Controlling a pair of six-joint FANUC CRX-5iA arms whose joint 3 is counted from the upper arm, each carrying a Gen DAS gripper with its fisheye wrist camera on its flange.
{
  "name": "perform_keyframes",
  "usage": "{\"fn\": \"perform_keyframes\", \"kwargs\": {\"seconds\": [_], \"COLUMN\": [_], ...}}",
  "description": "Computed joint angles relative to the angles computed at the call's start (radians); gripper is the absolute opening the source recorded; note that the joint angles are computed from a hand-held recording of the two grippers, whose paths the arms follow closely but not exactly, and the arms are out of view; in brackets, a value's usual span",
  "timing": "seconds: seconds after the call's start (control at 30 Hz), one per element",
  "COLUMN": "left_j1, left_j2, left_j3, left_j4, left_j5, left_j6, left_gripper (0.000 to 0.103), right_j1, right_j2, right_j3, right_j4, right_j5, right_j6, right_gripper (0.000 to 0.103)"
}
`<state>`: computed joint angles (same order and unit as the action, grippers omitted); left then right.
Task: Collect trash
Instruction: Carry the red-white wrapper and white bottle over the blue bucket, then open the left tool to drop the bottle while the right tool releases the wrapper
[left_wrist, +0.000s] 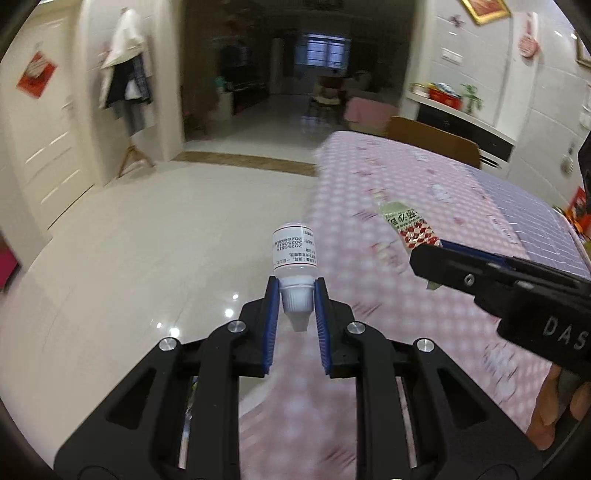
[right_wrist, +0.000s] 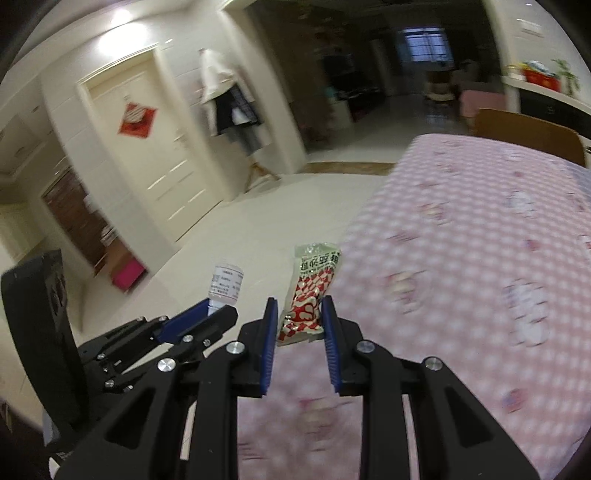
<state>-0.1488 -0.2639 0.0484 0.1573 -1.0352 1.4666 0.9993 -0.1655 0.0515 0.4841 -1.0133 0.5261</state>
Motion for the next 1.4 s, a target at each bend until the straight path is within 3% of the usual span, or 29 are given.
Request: {"fn": "perform_keyframes", "kwargs": {"seconds": [0.33, 0.5, 0.63, 0.83, 1.13, 1.4], "left_j1": [0.407, 0.579, 0.649, 0.663, 0.631, 0.606], "left_j2": [-0.245, -0.285, -0.275, -0.224, -0.132, -0.027], "left_j3": [-0.28, -0.377, -0.431, -0.477, -0.499, -0.467], "left_j4": [0.105, 0.15, 0.165, 0.147, 0.11, 0.109], "left_j5": [-0.082, -0.121, -0.138, -0.132, -0.114, -0.092], "left_j6": [-0.14, -0.213, -0.242, -0.234, -0.206, -0.197], "left_gripper": [0.019, 0.019, 0.019, 0.019, 0.019, 0.019], "right_j1": [0.147, 0.193, 0.205, 0.197, 0.159, 0.153], "right_j2": [0.22, 0.33, 0.421, 0.532, 0.566, 0.593], "right_j3": [0.167, 0.235, 0.306, 0.39, 0.355, 0.316], "right_j4": [-0.133, -0.168, -0.237, -0.285, -0.314, -0.218], "right_j5": [0.055, 0.059, 0.028, -0.03, -0.019, 0.025], "right_j6": [0.07, 0.081, 0.121, 0.154, 0.155, 0.081], "right_gripper": [0.024, 0.024, 0.024, 0.024, 0.024, 0.024]}}
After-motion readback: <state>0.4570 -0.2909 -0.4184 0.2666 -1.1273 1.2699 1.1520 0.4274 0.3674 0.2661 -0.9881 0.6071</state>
